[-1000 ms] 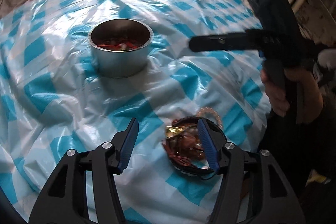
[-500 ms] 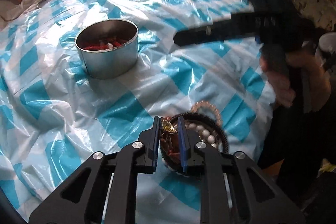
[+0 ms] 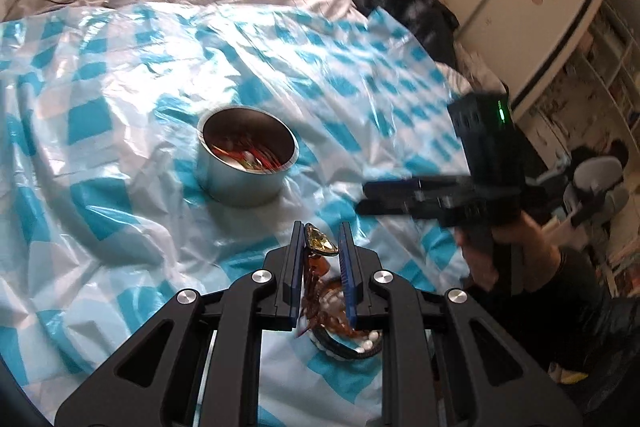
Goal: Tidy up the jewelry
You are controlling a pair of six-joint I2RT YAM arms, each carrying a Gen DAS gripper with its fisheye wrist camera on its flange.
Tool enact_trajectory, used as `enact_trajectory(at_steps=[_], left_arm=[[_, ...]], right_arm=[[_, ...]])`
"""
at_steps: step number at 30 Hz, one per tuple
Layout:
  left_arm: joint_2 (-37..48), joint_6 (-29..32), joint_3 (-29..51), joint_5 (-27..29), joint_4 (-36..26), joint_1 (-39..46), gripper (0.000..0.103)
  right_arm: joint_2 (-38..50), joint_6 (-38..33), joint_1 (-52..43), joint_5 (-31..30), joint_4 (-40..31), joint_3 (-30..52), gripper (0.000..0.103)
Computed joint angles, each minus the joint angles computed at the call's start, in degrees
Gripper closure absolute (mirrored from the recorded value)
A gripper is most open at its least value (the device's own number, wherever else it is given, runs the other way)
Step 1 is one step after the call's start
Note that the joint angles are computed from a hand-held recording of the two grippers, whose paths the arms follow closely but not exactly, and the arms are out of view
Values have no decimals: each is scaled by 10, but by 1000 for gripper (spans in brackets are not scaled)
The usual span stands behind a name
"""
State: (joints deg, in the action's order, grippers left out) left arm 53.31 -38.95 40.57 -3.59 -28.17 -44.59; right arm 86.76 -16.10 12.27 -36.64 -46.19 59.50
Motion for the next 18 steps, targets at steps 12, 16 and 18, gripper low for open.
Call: enact_trajectory(at_steps=[12,16,18], left_arm=[[-23,-8,-4,-6,-13,27,88],[-25,-8,-3,-6,-17,27,88],[-24,-8,-3,-7,-16,27,87]], right_arm=[[-13,-82,55,38,-46,-20,34],[-8,-89,60,51,-49,-23,47],[-5,-97,62,55,-53,-24,50]])
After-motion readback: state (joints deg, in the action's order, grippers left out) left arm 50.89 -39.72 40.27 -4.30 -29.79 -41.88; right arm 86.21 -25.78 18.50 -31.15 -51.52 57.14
